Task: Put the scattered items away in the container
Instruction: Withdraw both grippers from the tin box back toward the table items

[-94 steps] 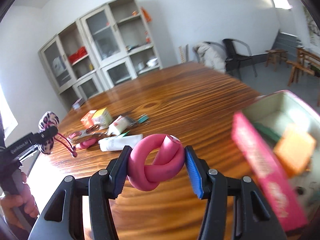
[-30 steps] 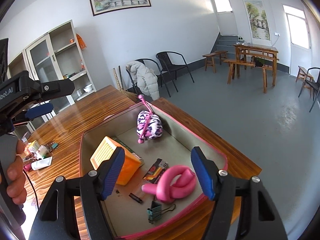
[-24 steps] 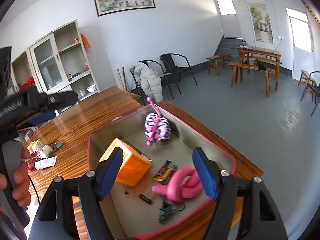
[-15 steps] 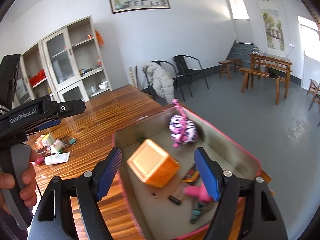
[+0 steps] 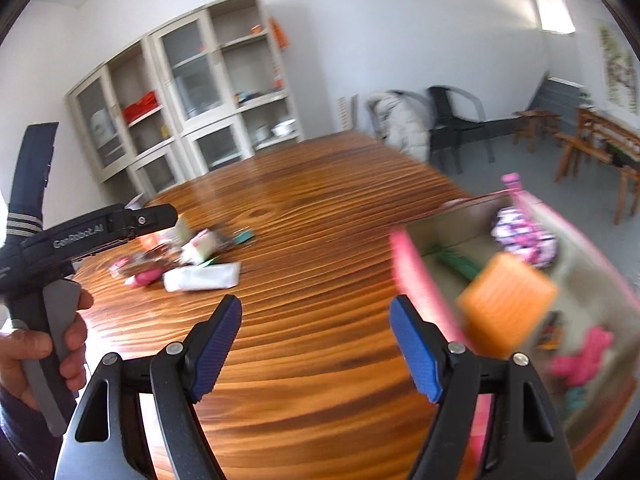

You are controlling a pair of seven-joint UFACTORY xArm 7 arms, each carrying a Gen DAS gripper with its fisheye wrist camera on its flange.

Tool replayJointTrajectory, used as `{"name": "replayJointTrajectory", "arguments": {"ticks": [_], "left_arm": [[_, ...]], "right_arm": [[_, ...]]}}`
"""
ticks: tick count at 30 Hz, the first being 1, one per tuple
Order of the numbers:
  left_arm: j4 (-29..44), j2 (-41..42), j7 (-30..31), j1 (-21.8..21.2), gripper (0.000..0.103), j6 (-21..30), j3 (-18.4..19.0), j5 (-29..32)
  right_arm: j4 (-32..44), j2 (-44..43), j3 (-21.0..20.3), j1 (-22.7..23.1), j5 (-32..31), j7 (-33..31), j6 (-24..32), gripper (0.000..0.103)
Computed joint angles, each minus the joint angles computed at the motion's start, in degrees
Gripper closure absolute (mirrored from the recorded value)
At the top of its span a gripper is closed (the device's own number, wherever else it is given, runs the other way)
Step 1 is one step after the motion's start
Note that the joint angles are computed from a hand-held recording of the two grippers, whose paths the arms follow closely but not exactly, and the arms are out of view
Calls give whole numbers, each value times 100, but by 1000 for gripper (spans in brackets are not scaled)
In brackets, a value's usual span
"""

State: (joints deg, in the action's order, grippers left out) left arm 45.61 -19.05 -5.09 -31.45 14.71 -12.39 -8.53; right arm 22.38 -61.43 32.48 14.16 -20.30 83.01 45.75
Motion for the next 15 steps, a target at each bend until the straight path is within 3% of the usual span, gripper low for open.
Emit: {"name": "replayJointTrajectory", "arguments": {"ticks": [4,7,12,15], "left_arm": [[-351,-243,10,354,1,-35,175,197],[-552,-324,251,432,1,-59,504,98],[-659,-325,513,631,1,-14,859,-177],[-669,-300,678,678,1,12,1036,-444]], "right_arm": [[215,898,-42,-275,-85,-28,-966,23],[429,1599,-113,-451,-153,-121,-1568,23],[742,2631,-393,-493,-127,-393,-2431,22],[1079,3240,-418,-628,-202,-522,-2660,22]]}}
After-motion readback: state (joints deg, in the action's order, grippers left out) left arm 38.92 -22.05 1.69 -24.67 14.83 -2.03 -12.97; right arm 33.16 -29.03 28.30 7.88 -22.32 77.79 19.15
